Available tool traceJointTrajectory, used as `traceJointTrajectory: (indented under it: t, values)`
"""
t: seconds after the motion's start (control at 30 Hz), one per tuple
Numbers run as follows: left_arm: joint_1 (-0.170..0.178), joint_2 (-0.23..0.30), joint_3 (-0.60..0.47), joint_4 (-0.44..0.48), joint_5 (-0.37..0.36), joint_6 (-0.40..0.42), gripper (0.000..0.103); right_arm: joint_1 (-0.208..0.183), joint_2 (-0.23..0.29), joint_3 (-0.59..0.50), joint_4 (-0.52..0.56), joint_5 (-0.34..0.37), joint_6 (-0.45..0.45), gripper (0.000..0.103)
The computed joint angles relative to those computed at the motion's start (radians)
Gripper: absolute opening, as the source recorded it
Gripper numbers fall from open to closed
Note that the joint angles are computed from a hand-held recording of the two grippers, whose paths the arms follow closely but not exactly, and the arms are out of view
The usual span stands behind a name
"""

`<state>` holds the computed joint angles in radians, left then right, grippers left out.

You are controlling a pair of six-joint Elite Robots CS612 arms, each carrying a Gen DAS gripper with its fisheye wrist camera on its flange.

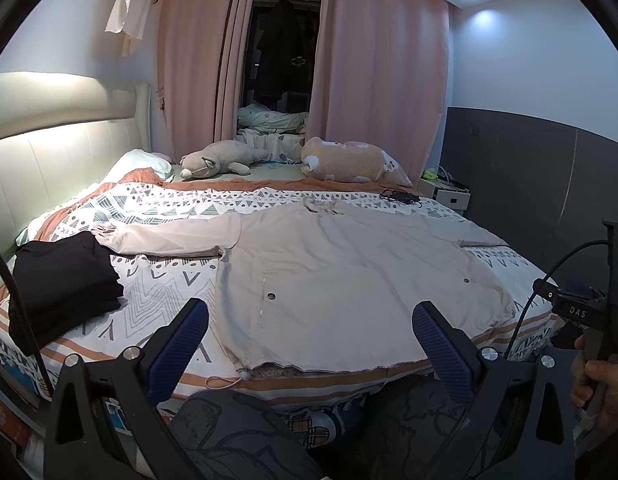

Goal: Fold large clothes

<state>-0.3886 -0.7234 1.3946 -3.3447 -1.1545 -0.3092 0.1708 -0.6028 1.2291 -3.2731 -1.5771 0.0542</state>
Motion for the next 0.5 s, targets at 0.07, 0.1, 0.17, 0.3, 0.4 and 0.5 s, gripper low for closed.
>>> traceJointTrajectory:
  t: [0.07, 0.1, 0.17, 0.3, 0.4, 0.5]
  values:
    - [0.001, 0.001, -0.001, 0.002, -0.001, -0.001, 0.103, -0.005, -0.002, 0.004, -0.001, 0.016, 0.010, 0.103]
    - [0.000, 0.001, -0.003, 0.002, 0.000, 0.000, 0.103, -0.007, -0.003, 0.004, -0.002, 0.019, 0.017, 0.103]
    - [0.000, 0.002, -0.003, -0.001, 0.000, 0.004, 0.103, -0.006, -0.004, 0.009, -0.006, 0.010, 0.019, 0.103]
    - [-0.002, 0.004, -0.004, -0.003, 0.003, 0.007, 0.103, -0.005, -0.005, 0.010, -0.003, 0.006, 0.014, 0.103]
    - [-0.002, 0.003, 0.000, -0.007, -0.001, 0.007, 0.103, -0.004, -0.005, 0.011, -0.008, 0.003, 0.003, 0.103]
    - [-0.003, 0.003, 0.005, -0.023, -0.002, 0.007, 0.103, -0.005, -0.008, 0.014, -0.014, 0.010, -0.009, 0.103]
